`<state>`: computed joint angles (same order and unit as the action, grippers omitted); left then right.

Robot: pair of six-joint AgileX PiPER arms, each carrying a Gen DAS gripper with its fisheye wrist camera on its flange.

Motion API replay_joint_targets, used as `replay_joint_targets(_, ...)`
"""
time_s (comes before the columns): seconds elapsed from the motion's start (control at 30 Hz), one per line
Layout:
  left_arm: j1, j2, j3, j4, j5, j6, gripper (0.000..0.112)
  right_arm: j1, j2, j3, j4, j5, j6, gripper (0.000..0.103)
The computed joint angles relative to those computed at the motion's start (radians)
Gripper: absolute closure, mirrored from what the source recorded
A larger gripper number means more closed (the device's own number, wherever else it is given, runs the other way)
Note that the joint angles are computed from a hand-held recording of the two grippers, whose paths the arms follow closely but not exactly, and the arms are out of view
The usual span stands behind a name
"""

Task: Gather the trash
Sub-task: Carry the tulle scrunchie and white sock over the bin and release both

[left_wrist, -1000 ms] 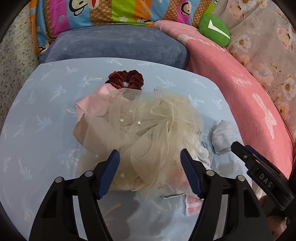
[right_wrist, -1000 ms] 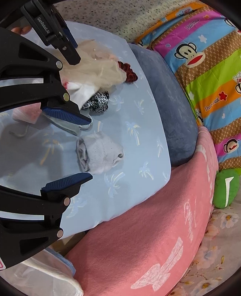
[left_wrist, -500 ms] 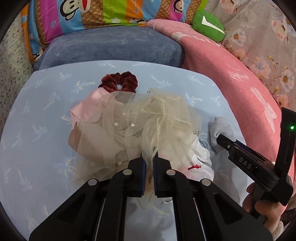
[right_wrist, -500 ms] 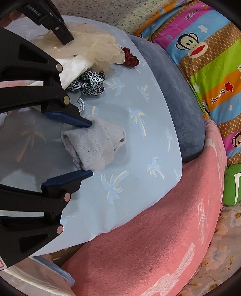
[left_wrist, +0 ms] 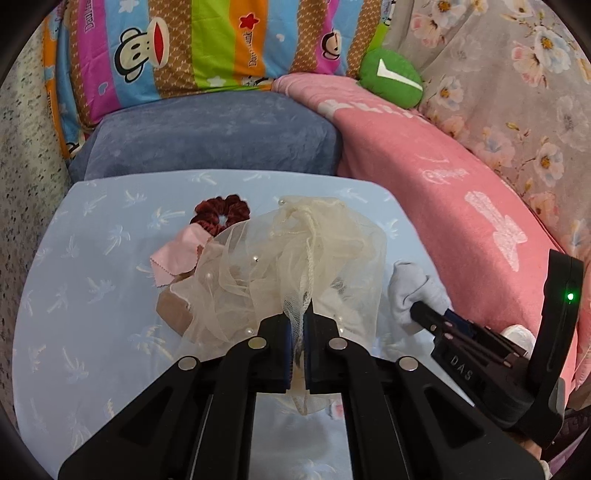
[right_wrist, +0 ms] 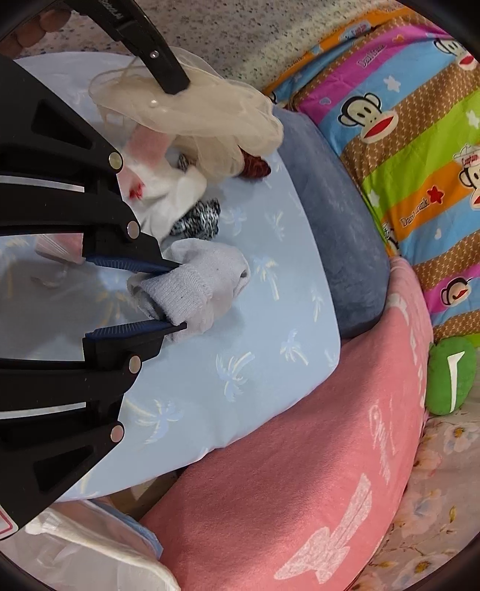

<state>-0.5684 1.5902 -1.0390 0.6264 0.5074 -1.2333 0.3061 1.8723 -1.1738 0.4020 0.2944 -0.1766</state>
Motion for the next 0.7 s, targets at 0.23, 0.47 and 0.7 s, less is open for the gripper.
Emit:
replay_joint_targets(0.23, -0.087, -0.069, -0.010, 0.069, 0.065, -0.071, 0.109, 0.001, -0.186, 0.141, 0.053, -0.007, -0.068, 0.080)
replay_joint_targets(0.47, -0.212, -0.086, -0.067, 0.161, 0.166, -0.151, 0.109, -0.063, -0.381, 0.275, 0.127, 0.015, -0.157, 0.080)
replay_joint_targets(0.7, -0.335, -0.049, -0.150, 0.207, 0.226, -0.181, 0.109, -0.242, -0.559, 0.361, 0.269, 0.103, -0.339, 0.080)
